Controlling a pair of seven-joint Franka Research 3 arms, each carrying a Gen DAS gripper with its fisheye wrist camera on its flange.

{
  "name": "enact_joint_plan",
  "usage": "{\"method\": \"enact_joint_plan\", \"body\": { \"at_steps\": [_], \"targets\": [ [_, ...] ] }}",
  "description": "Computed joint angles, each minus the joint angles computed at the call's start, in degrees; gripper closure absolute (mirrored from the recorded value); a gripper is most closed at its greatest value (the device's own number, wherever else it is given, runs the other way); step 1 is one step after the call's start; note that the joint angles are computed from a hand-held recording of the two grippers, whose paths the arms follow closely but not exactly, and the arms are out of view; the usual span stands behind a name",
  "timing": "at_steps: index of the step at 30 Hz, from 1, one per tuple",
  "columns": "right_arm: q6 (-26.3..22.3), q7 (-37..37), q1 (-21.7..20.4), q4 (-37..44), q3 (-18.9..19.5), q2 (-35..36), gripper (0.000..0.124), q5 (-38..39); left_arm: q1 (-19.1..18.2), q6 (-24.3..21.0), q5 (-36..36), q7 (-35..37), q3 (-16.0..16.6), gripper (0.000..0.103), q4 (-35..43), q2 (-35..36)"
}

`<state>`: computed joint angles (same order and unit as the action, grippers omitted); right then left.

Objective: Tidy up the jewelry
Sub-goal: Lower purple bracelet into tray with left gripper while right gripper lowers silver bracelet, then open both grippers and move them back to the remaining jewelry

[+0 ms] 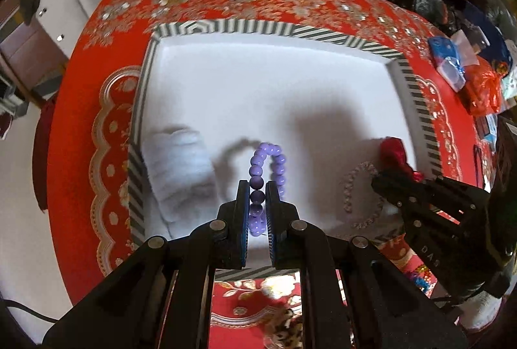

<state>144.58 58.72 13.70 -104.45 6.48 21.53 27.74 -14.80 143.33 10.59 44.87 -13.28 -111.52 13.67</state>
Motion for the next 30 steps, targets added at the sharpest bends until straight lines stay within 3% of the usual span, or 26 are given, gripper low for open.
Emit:
{"method": "enact_joint_plan", "body": {
  "at_steps": [3, 5, 7, 11, 22, 30],
  "targets": [
    [-0.1, -1.57, -1.16, -1.35, 0.69, -1.25, 0.105, 2.78, 0.6, -0.19, -2.22, 0.78, -0.43, 0.091, -1.05, -0.38],
    [-0.03, -3.43, -1.61, -3.25, 0.95, -2.85, 0.105, 4.28, 0.59, 0.07, -2.56, 0.66, -0.39, 0.08, -1.72, -0.78],
    [-0.54, -5.56, -1.88, -4.67, 1.12, -3.9, 0.105, 5.67, 0.09, 0.2, -1.37, -0.61, -0.09, 0.077, -2.51, -1.38],
    [-1.12, -8.52, -1.74, -6.82, 0.67, -5.16, 0.105, 6.65, -0.5, -0.37, -0.23, -3.0, -0.04, 0.077, -4.54, -2.69],
    [-3.8, -7.23, -1.5, -10.04, -1.23, -7.96, 0.104, 4.78, -1.21, -0.1, -4.68, -2.67, -1.63, 0.077, -10.07, -5.81],
    [-1.43, -7.21, -0.5, -16.68, -1.45, -13.06, 0.101, 5.37, -2.01, 0.25, -1.66, -5.4, -1.25, 0.077, -12.4, -8.7]
  ]
}}
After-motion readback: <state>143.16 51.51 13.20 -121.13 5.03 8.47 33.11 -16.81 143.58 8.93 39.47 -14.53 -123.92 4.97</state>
